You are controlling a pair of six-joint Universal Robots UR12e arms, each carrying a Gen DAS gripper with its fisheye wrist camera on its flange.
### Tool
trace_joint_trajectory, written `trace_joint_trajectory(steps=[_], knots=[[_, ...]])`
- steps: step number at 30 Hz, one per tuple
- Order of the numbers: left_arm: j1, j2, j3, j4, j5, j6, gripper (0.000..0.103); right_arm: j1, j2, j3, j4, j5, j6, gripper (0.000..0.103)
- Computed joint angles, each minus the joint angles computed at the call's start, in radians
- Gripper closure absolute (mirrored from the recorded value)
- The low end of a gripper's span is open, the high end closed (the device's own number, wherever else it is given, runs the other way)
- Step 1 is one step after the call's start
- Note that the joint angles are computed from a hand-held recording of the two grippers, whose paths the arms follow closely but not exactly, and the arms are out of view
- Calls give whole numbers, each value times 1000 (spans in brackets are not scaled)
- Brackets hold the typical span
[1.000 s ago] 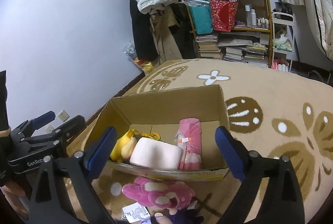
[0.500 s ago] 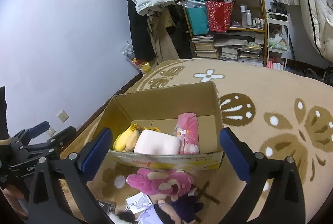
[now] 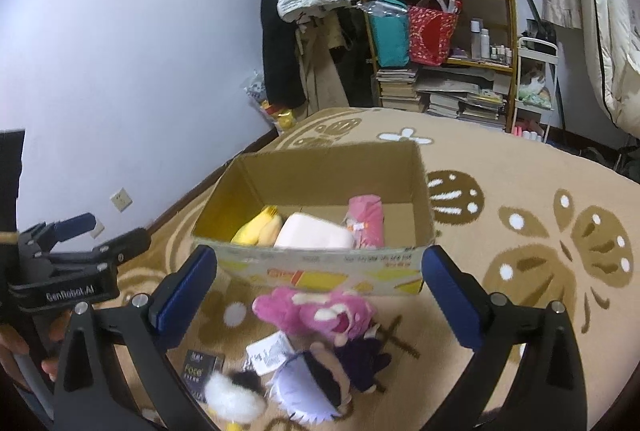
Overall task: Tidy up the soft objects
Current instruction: 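Move both tools back toward the black tissue pack and white fluffy toy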
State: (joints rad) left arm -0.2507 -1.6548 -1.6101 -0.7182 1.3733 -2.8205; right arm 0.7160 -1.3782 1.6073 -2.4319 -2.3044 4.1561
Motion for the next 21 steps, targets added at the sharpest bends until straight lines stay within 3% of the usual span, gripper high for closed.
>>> trace_joint_trajectory(steps=[8, 13, 21], knots=[[24, 13, 6, -93, -29, -30, 1, 22, 30, -35, 50, 45, -50, 0], [23, 20, -2, -124, -6, -3, 1, 29, 39, -42, 61, 90, -81, 1], [24, 21, -18, -187, -11, 18, 1, 33, 61, -59, 70, 160, -146, 25]])
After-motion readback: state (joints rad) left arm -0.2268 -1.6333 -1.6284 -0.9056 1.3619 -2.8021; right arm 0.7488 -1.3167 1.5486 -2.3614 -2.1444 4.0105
